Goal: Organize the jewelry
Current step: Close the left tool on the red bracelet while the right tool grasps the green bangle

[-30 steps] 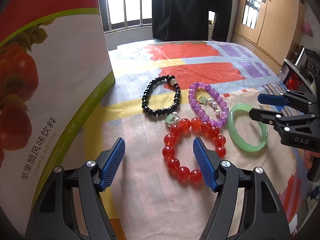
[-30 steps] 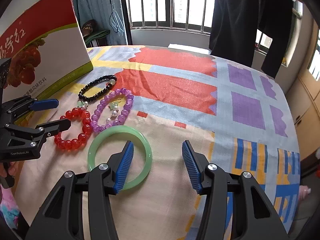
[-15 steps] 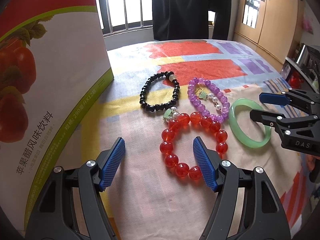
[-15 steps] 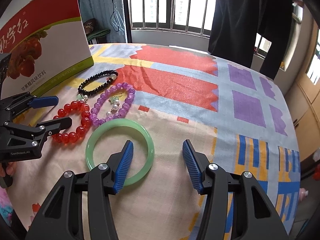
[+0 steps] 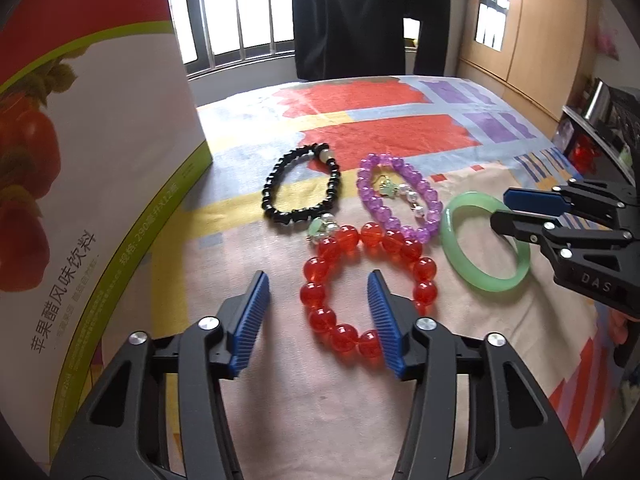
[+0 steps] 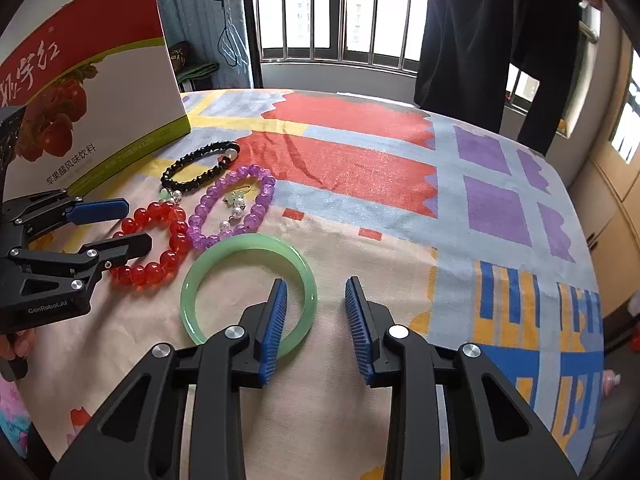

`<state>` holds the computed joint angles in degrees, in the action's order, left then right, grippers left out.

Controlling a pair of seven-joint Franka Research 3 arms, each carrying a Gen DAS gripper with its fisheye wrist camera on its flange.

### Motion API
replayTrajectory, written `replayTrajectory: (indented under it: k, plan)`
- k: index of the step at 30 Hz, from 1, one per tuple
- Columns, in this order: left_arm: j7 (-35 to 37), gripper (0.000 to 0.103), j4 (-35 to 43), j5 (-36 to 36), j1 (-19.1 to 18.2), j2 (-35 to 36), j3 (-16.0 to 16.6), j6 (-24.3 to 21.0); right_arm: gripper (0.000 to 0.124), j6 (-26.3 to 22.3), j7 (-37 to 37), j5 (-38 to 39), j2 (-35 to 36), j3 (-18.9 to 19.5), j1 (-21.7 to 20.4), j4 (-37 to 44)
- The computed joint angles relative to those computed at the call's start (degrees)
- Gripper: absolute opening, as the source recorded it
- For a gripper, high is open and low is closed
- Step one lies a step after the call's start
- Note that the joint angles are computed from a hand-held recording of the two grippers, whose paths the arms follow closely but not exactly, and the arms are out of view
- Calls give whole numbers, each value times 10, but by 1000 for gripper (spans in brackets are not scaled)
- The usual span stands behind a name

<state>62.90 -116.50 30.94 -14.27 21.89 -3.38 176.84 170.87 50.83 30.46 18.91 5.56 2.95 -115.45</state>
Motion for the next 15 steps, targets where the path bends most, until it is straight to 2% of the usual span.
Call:
replayTrajectory:
  k: [1, 5, 7, 11, 15]
  plan:
    - [8, 41, 1, -2, 5, 1, -7, -1, 24, -1, -2, 5, 0, 3, -3, 0]
    - [36, 35, 1, -21, 24, 1, -32, -4, 18, -1, -9, 16, -1, 7, -7, 0]
    - [43, 35, 1, -32, 29, 1, -38, -5, 11, -7, -9, 20, 0, 7, -8, 3]
    - [50, 32, 3, -42, 27, 3, -38, -4, 9, -18, -9, 28, 2, 6, -10, 9]
    - [69, 15, 7, -56, 35, 7, -51, -8, 8, -31, -21, 50, 4, 13, -18, 16]
